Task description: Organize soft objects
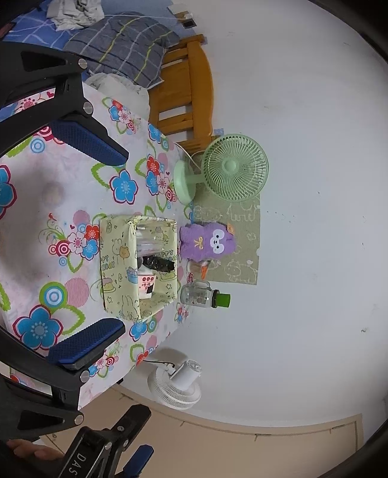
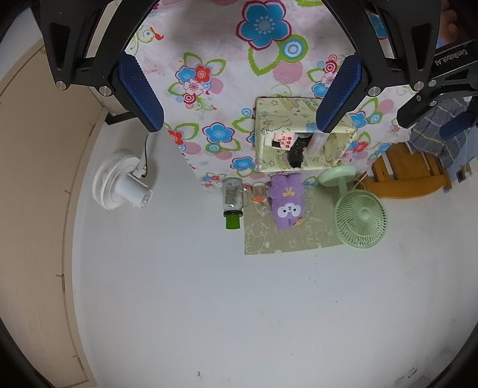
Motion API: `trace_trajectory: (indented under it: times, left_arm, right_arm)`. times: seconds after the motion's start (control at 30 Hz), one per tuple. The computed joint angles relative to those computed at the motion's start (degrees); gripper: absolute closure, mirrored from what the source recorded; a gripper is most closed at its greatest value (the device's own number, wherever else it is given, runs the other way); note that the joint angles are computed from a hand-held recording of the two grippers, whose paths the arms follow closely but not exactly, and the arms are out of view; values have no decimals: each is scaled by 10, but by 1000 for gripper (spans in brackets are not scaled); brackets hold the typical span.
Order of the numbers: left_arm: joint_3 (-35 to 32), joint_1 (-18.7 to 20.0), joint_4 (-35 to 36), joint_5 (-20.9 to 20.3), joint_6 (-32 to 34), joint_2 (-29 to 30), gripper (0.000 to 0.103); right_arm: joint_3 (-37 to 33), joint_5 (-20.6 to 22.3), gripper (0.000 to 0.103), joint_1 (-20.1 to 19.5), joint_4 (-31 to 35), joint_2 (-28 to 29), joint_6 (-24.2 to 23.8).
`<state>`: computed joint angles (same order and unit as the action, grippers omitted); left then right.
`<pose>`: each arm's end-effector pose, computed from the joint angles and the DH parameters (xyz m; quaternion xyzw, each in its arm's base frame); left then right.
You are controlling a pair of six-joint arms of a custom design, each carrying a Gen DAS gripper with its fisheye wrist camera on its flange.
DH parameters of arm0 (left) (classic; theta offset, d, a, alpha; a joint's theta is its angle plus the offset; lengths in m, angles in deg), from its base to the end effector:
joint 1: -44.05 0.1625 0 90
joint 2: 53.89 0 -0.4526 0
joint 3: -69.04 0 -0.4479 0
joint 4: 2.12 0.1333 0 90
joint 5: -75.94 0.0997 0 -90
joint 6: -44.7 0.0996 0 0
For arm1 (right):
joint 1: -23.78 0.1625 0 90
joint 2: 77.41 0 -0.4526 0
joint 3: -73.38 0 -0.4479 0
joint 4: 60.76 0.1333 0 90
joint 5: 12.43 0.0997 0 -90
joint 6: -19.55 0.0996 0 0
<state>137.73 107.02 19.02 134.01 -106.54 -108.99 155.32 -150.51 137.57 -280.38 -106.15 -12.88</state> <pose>-0.1556 -0.7143 0.2984 0.2857 0.8125 -0.4422 0.2504 0.3580 -0.6654 0.1028 0.1158 -0.7517 0.5392 0.3617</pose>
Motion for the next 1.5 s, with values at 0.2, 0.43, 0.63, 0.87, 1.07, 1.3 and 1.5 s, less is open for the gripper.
trace_trajectory:
  times: [0.2,0.43,0.63,0.87,1.07,1.3,1.5]
  left_arm:
    - [2,-2,-2,1,6,-1,0]
    - [-2,-2,2,1,6,2,0]
    - [-7,-3,6,-2,4,5,0]
    - [-13,-2,8,0,6,9,0]
    - [-14,-2,6,-7,9,12,0]
    - [-14,-2,5,-7,10,12,0]
    - [-16,-1,7,-7,8,13,0]
  right_arm:
    - [1,3,0,-1,8,-1,7]
    - [2,6,0,-1,15,-2,13]
    - [0,6,0,-2,19,-1,16]
    - [-4,4,0,-3,22,0,16]
    - [-5,6,0,-5,26,0,21]
    - [-5,6,0,-5,29,-1,23]
    - [-4,7,0,-7,34,-2,30]
